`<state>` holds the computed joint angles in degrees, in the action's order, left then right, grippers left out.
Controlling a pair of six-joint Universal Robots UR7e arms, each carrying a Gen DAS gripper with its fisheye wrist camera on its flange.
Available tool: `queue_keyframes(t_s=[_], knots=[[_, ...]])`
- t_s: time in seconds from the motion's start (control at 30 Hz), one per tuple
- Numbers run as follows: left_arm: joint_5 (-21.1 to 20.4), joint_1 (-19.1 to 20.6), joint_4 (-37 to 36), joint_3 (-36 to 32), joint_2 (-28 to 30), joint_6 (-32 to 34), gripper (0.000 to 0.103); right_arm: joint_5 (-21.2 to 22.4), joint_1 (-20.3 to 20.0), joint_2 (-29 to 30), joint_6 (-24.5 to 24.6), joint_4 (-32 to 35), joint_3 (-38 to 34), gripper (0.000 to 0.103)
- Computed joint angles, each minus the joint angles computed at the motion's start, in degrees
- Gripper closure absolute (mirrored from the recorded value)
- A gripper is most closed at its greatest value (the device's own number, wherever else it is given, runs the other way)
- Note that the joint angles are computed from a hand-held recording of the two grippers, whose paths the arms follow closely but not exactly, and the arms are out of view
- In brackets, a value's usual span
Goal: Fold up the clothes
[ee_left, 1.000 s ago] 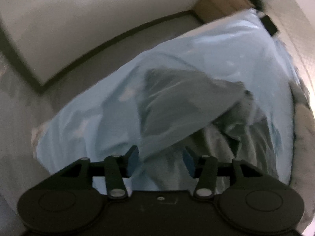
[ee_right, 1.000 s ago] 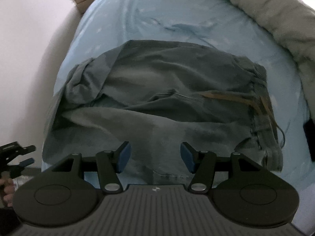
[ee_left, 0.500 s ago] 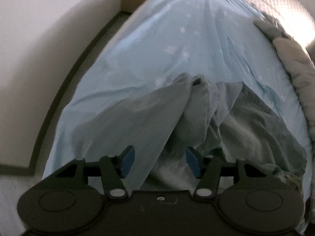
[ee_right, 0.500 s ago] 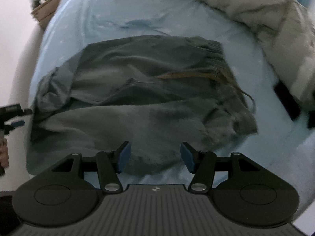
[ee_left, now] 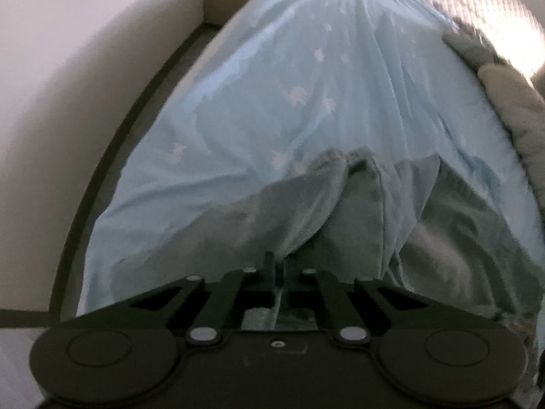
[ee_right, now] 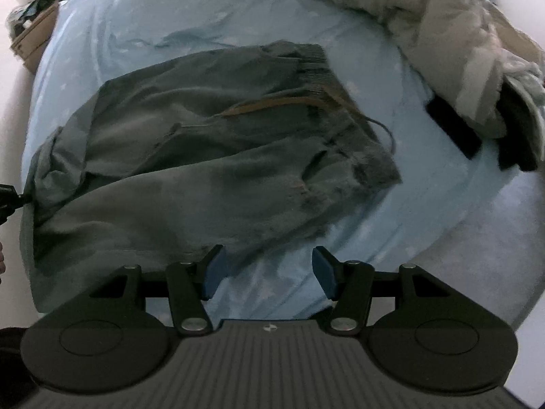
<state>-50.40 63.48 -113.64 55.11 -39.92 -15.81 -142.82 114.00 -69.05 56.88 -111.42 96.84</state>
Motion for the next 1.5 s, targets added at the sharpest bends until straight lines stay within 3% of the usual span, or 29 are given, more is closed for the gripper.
queue_keyframes(t_s=[0.3,0.6,0.77,0.9,1.1,1.4,1.5], knots=[[2.1,-1.0,-5.4,6.7,-6.3,-6.6,0.102,3.6,-1.3,5.9,-17.5,-10.5,-4.6,0.045],[7.9,-1.2,-12.2,17.3,-15.9,-20.5,0.102,6.2,-1.8,10.3,-27.9,-12.1,-10.2,0.045],[12.9,-1.0,-12.3,22.8,-21.8,-32.5,0.102,6.8,-1.9,11.4,-29.8,-11.4,-11.6,0.045],[16.5,-0.2,-8.9,27.2,-26.7,-45.9,0.102,7.0,-1.9,11.7,-30.3,-10.7,-11.9,0.045],[15.8,3.1,-1.8,30.3,-31.4,-59.9,0.102,7.1,-1.8,11.7,-30.2,-9.6,-11.8,0.045],[11.5,7.2,-2.2,30.8,-31.5,-63.0,0.101,5.3,-1.9,10.7,-28.7,-10.2,-10.4,0.045],[10.5,6.9,0.9,29.1,-31.2,-61.2,0.093,3.6,-2.4,8.8,-27.9,-12.6,-8.5,0.045]])
